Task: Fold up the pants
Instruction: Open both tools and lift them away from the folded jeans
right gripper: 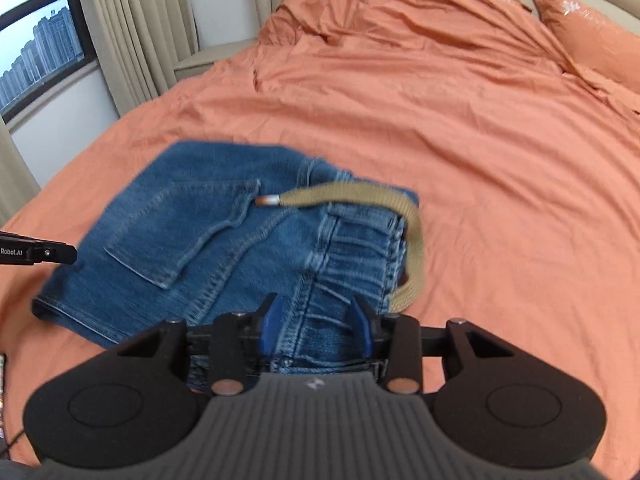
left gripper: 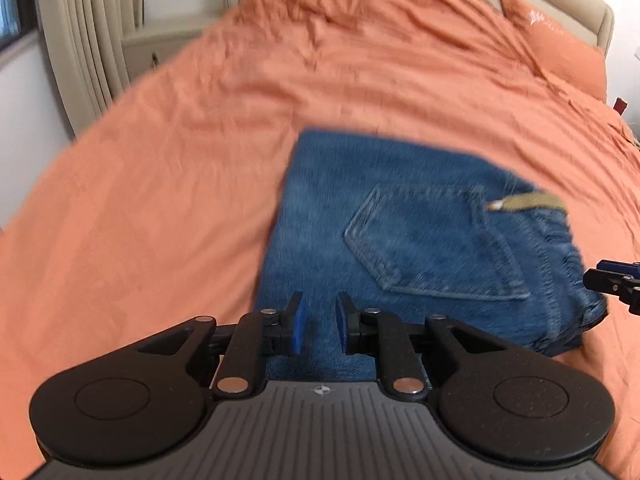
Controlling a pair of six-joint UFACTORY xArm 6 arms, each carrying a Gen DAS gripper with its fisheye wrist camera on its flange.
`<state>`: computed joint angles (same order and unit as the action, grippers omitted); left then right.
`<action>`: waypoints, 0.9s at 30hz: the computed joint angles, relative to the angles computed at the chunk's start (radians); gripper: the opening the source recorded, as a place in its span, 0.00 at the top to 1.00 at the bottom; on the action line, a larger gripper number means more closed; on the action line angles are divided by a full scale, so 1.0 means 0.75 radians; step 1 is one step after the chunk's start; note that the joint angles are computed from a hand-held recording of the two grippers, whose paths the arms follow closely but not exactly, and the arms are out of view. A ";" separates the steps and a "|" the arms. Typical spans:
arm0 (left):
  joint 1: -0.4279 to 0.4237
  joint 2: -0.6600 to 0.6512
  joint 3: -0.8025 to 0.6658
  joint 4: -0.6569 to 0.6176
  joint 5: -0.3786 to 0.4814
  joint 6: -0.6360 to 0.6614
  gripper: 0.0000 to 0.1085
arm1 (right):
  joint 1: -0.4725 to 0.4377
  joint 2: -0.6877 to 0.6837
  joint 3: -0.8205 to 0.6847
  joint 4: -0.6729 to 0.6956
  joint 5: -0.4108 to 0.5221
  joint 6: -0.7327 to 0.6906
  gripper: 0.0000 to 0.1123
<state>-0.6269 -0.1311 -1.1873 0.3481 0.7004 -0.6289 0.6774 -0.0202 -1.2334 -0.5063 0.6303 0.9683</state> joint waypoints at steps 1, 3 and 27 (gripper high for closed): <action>-0.018 -0.025 0.000 0.052 0.009 -0.039 0.76 | 0.012 -0.020 -0.005 -0.015 0.023 0.018 0.61; -0.067 -0.069 -0.011 0.162 0.046 -0.121 0.74 | 0.042 -0.060 -0.024 -0.063 0.073 0.062 0.57; -0.757 -0.318 -0.166 0.935 0.698 -0.688 0.09 | 0.908 -0.364 -0.207 -0.931 1.041 0.592 0.27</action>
<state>-1.1947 -0.3699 -1.3117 1.0493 1.2236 -1.1448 1.3588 -0.2932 -1.3890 -1.2045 1.4112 1.4121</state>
